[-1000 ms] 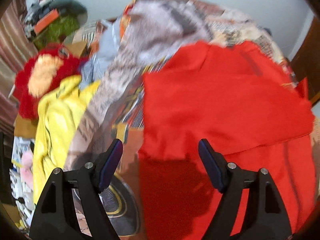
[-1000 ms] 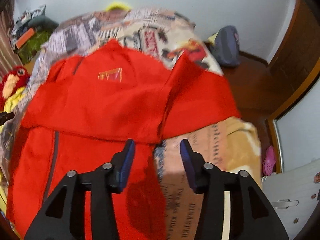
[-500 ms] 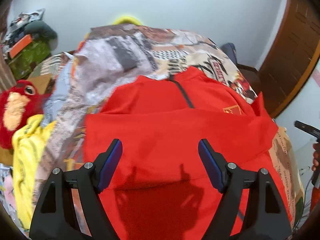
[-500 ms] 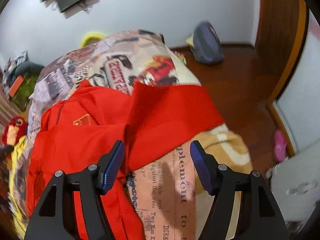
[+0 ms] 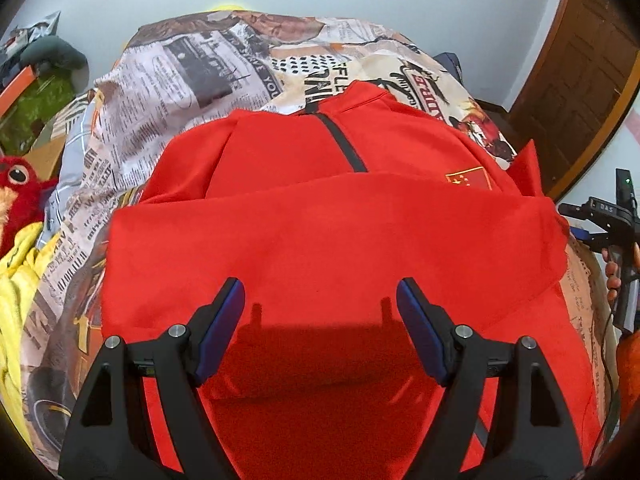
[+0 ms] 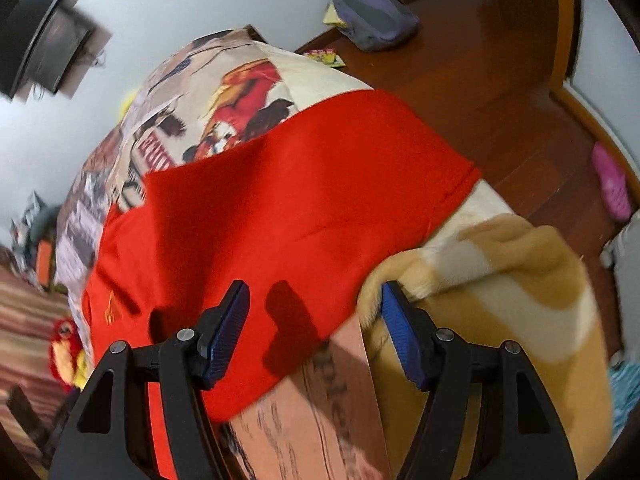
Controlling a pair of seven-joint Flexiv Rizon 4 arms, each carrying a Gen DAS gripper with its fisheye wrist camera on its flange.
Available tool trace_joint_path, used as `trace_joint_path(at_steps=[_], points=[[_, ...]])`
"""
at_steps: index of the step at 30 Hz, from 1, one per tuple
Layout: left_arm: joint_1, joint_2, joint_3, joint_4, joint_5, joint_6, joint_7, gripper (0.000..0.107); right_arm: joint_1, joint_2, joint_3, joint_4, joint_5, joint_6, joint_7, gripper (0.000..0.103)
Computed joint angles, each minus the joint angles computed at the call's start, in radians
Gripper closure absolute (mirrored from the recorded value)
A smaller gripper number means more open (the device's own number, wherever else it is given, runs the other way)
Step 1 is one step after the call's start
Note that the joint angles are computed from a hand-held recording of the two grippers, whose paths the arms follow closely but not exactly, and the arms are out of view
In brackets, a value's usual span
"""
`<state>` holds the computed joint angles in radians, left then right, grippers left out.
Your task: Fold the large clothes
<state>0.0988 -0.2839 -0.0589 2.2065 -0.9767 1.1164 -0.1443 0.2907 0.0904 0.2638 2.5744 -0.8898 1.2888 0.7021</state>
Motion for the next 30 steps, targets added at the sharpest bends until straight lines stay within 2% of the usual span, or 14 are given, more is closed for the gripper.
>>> trace_joint_path(at_steps=[2,4,5,7,9,10,12,18,22,25,28,29,30], points=[[0.003,-0.011,0.002,-0.005,0.004,-0.002,-0.011,0.029,-0.014,-0.014,-0.012,-0.002,-0.042,0.002,0.036,0.039],[0.006,-0.021,0.003,-0.009,0.011,0.000,-0.021,0.029,0.000,-0.018,-0.005,-0.020,-0.001,-0.070,0.014,0.049],[0.008,-0.024,0.003,-0.010,0.014,0.004,-0.023,0.029,0.006,-0.024,-0.008,-0.024,0.030,-0.082,-0.009,0.058],[0.012,-0.027,0.000,-0.009,0.016,0.015,-0.020,0.029,0.000,-0.038,-0.023,-0.018,0.021,-0.058,0.001,0.066],[0.015,-0.026,-0.003,-0.004,0.013,0.032,-0.009,0.029,0.004,-0.029,-0.019,-0.016,0.019,-0.082,0.017,0.080],[0.018,-0.024,-0.004,-0.002,0.012,0.036,-0.004,0.029,0.003,-0.022,-0.019,-0.015,0.008,-0.091,0.022,0.083],[0.022,-0.019,-0.003,-0.001,0.017,0.032,-0.001,0.029,0.029,0.007,0.008,-0.035,0.055,-0.182,-0.022,0.093],[0.029,0.014,0.004,0.014,0.007,0.020,0.019,0.029,0.080,0.077,0.051,-0.115,0.107,-0.359,-0.173,0.098],[0.029,0.044,0.018,0.022,-0.015,-0.006,0.041,0.029,0.093,0.108,0.076,-0.193,0.057,-0.434,-0.229,0.099],[0.029,0.064,0.035,0.025,-0.018,-0.033,0.044,0.029,0.118,0.100,0.093,-0.281,0.024,-0.501,-0.314,0.099],[0.028,0.081,0.050,0.032,-0.022,-0.053,0.056,0.029,0.158,0.068,0.109,-0.356,0.052,-0.592,-0.386,0.099],[0.028,0.086,0.056,0.033,-0.017,-0.060,0.056,0.029,0.165,0.063,0.106,-0.359,0.070,-0.583,-0.390,0.097],[0.027,0.088,0.059,0.034,-0.016,-0.063,0.058,0.029,0.171,0.067,0.102,-0.350,0.100,-0.558,-0.387,0.087]])
